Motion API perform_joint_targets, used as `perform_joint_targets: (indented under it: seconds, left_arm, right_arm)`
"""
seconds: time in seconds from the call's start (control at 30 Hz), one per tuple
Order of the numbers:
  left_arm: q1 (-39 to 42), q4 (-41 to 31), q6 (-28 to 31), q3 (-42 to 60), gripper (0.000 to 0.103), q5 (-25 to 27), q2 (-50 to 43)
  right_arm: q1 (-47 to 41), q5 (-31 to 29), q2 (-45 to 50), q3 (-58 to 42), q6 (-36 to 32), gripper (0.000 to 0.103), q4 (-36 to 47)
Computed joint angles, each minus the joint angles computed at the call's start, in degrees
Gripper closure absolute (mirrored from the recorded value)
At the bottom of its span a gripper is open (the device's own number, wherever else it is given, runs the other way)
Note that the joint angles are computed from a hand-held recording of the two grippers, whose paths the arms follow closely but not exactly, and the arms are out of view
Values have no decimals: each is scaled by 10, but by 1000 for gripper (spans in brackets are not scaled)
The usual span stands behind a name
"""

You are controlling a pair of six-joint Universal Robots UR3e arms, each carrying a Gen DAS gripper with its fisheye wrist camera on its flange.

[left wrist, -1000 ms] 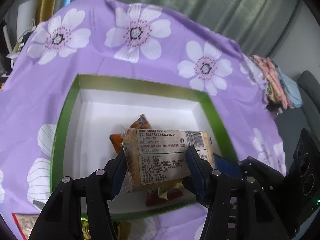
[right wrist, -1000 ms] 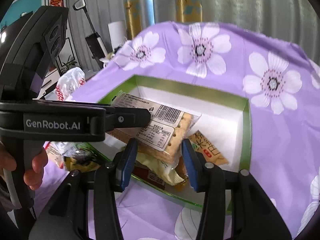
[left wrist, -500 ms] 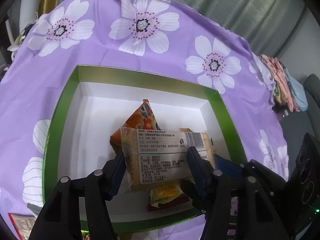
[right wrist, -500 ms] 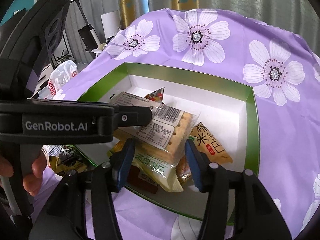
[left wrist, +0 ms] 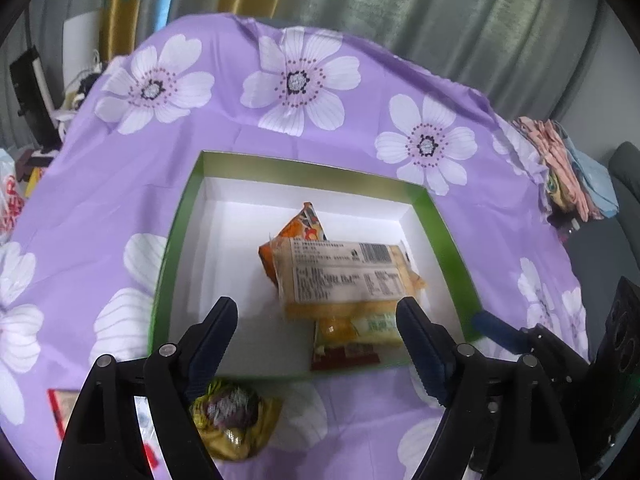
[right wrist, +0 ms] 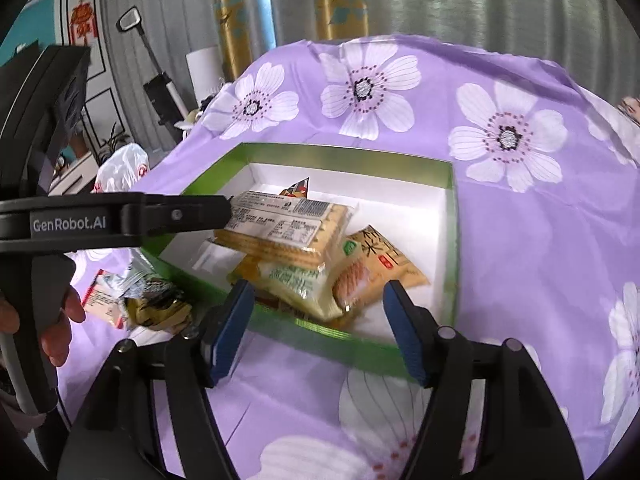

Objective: Organize snacks
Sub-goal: 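Open both grippers to release the biscuit pack into the box, then move both grippers to the gold-and-brown sesame snack bag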

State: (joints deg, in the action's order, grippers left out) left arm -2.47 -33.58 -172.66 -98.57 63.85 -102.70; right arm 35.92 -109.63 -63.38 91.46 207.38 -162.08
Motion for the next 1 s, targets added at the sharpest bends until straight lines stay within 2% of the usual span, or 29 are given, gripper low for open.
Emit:
perform_joint_targets:
  seconds: [0.23,0.33,0.6,0.8,1.0]
  left_arm:
    - [10,19,18,-94,21,6,106]
    - [26,19,22,-133,20,-7,152]
    - [54,-8,51,-207,20,-33,263]
    - [75,-27,67,-254,20,-49,322]
    - [116,-51,97,-302,20,-73,365]
  right_arm:
    - [53,-49,-51,54,42,27,-20]
    - [79,-61,-66,74,54,27,-41]
    - [150,-111,-70,58,78,18,-31]
    - [176,-127,-69,56,107,16,-21]
    - [178,-103,-66,77,149,9,-27]
